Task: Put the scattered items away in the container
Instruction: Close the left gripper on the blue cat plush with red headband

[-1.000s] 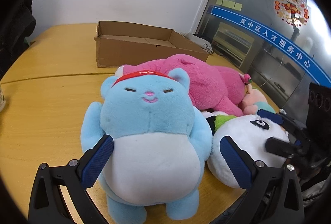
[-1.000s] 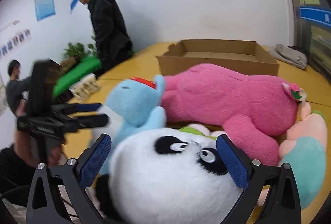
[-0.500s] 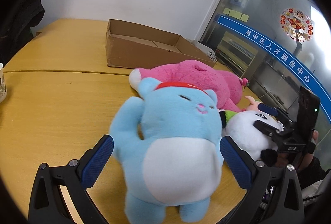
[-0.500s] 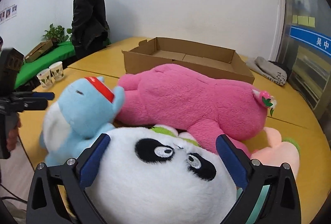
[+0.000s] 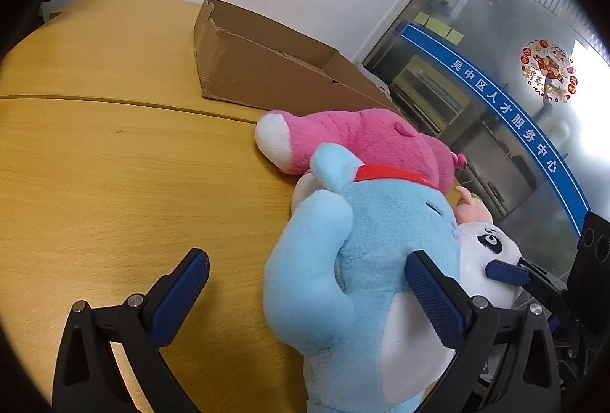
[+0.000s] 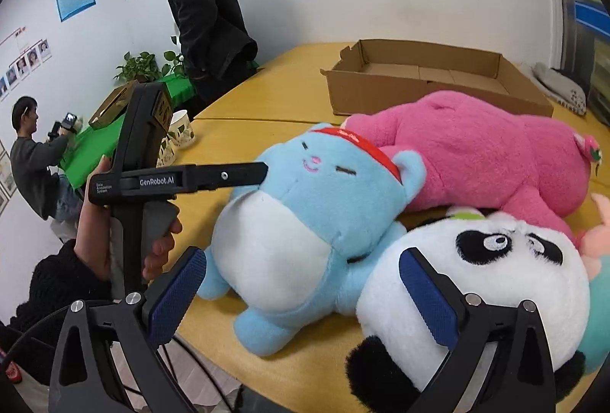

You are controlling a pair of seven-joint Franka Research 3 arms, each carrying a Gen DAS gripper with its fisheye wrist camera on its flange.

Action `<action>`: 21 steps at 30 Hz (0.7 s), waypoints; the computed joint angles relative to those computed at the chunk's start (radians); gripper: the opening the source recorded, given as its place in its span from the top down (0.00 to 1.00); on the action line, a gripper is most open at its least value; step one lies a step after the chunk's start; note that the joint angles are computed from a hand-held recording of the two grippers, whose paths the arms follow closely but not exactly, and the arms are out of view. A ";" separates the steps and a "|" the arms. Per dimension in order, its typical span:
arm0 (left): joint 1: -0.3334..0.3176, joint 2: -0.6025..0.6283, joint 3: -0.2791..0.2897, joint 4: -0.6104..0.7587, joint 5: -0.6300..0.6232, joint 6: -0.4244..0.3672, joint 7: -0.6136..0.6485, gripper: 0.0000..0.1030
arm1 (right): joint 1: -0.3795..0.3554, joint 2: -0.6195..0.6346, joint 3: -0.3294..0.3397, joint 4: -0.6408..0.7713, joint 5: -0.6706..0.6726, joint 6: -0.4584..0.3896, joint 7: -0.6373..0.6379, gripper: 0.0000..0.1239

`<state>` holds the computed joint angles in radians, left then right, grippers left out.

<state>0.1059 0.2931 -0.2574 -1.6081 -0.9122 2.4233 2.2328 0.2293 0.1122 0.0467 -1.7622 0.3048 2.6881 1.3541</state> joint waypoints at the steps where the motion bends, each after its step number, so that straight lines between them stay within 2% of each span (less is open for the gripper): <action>1: -0.002 -0.003 0.001 -0.004 0.003 0.004 -0.002 0.00 | 0.012 0.008 -0.015 0.003 -0.078 0.013 0.059 0.18; 3: -0.006 -0.009 0.003 -0.012 0.020 0.003 -0.014 0.01 | 0.036 0.033 -0.056 0.018 -0.268 0.037 0.196 0.20; 6: 0.000 -0.024 0.000 -0.030 -0.005 -0.008 0.001 0.11 | 0.057 0.053 -0.116 0.027 -0.516 0.066 0.352 0.23; 11: -0.013 -0.053 0.012 -0.064 -0.014 0.006 0.002 0.24 | 0.036 0.076 -0.171 0.062 -0.730 0.029 0.496 0.27; 15: -0.026 -0.066 0.021 -0.079 -0.001 0.018 -0.001 0.25 | 0.019 0.081 -0.195 0.070 -0.890 0.010 0.575 0.27; 16: -0.026 -0.068 0.022 -0.082 -0.007 0.017 0.001 0.25 | 0.009 0.079 -0.195 0.066 -0.908 0.011 0.579 0.27; 18: -0.026 -0.072 0.024 -0.088 -0.018 0.014 0.004 0.25 | -0.022 0.062 -0.169 0.049 -0.853 0.025 0.534 0.27; 19: -0.026 -0.074 0.026 -0.091 -0.023 0.016 0.006 0.25 | -0.038 0.045 -0.151 0.033 -0.799 0.033 0.500 0.27; 21: -0.027 -0.079 0.029 -0.095 -0.029 0.020 0.010 0.25 | -0.075 0.002 -0.092 -0.012 -0.588 0.063 0.355 0.26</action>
